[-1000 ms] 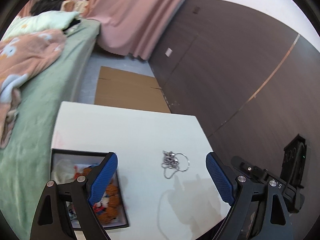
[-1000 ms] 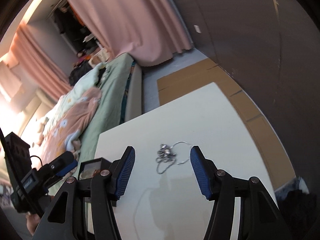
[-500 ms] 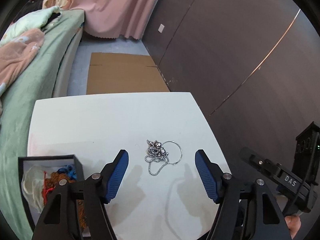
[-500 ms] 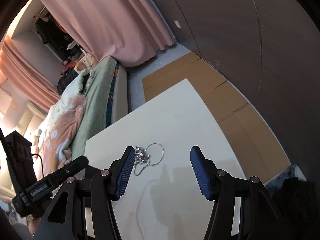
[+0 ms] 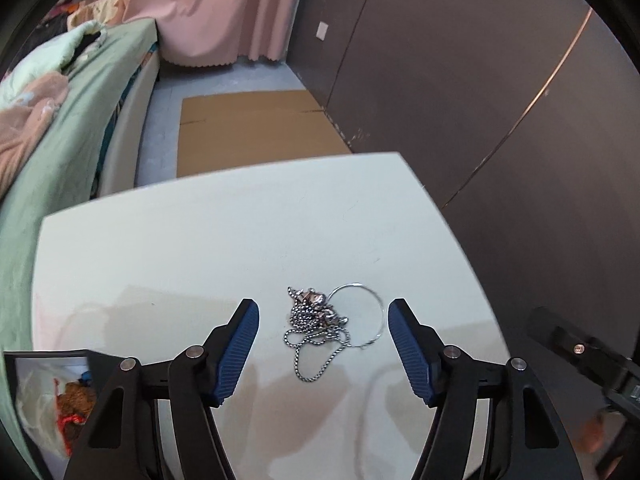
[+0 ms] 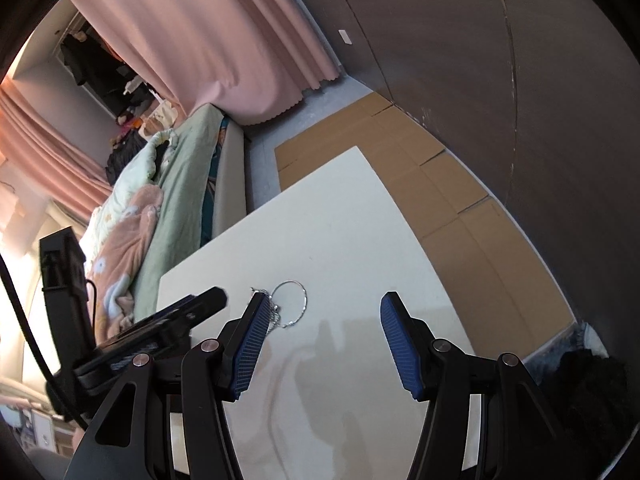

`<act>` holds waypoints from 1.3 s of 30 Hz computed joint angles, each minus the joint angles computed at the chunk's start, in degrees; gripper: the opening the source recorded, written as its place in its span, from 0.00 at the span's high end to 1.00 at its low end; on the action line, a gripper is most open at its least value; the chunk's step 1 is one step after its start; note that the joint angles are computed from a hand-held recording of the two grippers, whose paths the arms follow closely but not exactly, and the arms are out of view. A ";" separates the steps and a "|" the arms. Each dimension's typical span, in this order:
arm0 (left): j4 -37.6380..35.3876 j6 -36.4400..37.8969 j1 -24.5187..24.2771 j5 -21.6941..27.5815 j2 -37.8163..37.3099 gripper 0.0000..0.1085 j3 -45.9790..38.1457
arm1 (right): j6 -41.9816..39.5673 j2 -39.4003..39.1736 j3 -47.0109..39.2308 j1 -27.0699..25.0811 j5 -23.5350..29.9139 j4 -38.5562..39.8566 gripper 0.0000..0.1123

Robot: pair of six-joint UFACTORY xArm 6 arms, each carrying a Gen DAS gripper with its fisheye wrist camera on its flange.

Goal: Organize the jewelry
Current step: 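Grasp the silver chain pendant with the left gripper and lift it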

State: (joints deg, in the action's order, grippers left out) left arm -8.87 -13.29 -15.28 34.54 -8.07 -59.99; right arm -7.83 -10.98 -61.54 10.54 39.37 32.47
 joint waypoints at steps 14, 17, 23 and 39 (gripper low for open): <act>-2.37 1.52 -0.62 -3.25 4.91 0.74 0.05 | 3.41 2.82 -1.10 0.89 1.41 -4.65 0.49; -7.52 5.73 -0.31 -3.84 3.91 0.87 1.03 | 4.48 3.08 -1.05 1.52 1.35 -6.20 0.49; -12.44 8.69 0.08 -5.65 -1.79 0.88 4.62 | 3.64 3.68 -0.59 2.67 0.53 -6.18 0.49; -19.89 11.10 3.95 -8.26 -14.68 0.88 12.23 | 7.25 10.48 -4.85 7.25 -0.11 -10.58 0.67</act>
State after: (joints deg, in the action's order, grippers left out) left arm -28.76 -2.19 -11.33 26.28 -22.75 -47.76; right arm -0.58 -0.50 -66.38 17.79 39.26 21.89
